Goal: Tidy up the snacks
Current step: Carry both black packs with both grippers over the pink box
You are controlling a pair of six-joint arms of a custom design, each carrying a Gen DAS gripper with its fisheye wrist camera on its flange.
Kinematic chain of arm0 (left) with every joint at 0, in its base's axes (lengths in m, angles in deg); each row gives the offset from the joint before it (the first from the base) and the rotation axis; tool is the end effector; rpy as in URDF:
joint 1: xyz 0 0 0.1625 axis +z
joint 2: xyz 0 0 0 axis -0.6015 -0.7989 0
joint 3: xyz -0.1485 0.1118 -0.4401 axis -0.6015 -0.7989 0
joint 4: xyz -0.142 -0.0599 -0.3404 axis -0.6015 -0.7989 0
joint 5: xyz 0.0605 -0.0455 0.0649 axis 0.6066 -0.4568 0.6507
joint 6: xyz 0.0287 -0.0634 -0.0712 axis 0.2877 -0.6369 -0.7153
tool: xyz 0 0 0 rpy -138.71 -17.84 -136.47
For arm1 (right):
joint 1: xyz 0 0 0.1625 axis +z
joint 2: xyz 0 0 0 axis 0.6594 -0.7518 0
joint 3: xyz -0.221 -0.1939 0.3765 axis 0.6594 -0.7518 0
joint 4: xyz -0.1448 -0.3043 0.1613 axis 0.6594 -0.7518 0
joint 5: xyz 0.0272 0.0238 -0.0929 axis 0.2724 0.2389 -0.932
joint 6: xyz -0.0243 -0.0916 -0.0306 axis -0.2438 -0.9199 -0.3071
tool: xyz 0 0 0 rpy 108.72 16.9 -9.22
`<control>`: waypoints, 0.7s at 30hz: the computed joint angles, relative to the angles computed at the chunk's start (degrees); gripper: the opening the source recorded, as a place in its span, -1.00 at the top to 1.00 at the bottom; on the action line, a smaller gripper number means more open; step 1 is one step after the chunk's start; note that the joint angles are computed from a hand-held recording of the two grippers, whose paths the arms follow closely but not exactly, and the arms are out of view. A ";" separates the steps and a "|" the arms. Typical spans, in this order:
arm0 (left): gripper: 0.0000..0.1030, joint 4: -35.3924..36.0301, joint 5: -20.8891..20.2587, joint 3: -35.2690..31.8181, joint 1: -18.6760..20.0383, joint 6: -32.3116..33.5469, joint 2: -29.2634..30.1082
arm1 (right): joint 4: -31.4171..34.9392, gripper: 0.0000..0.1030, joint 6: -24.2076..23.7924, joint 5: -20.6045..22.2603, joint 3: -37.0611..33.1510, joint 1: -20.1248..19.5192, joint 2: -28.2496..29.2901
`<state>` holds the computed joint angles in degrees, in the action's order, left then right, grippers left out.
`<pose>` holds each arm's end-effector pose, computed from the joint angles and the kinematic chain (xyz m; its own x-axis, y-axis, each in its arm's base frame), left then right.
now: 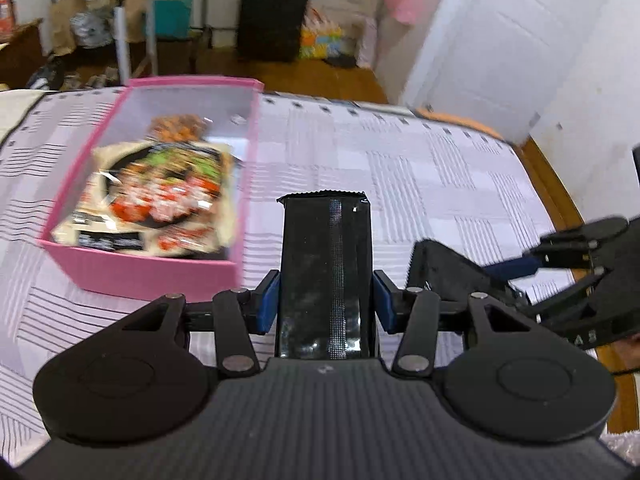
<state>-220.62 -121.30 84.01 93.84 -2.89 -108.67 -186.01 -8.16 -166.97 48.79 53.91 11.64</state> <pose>-0.2145 -0.6872 0.1739 -0.8520 0.1030 -0.5134 0.3889 0.7810 -0.4887 0.1704 -0.7646 0.2158 -0.6984 -0.5925 0.4014 -0.6481 0.7616 -0.0034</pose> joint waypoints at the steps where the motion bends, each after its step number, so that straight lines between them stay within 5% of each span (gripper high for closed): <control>1: 0.09 -0.69 0.49 0.03 0.18 -0.02 -0.24 | 0.36 -0.25 -0.25 0.60 -0.56 0.18 0.41; 12: 0.09 -6.04 3.19 -4.55 3.42 4.95 -0.74 | -2.04 -0.25 -2.46 2.95 -11.13 3.94 9.44; 21: 0.09 -2.26 8.94 -21.67 8.04 7.90 6.90 | -5.55 -0.25 -12.71 3.13 -32.64 6.33 24.09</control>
<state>-222.88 -112.36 62.34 101.88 5.01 -101.77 -191.56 -20.87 -163.85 16.15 60.24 35.73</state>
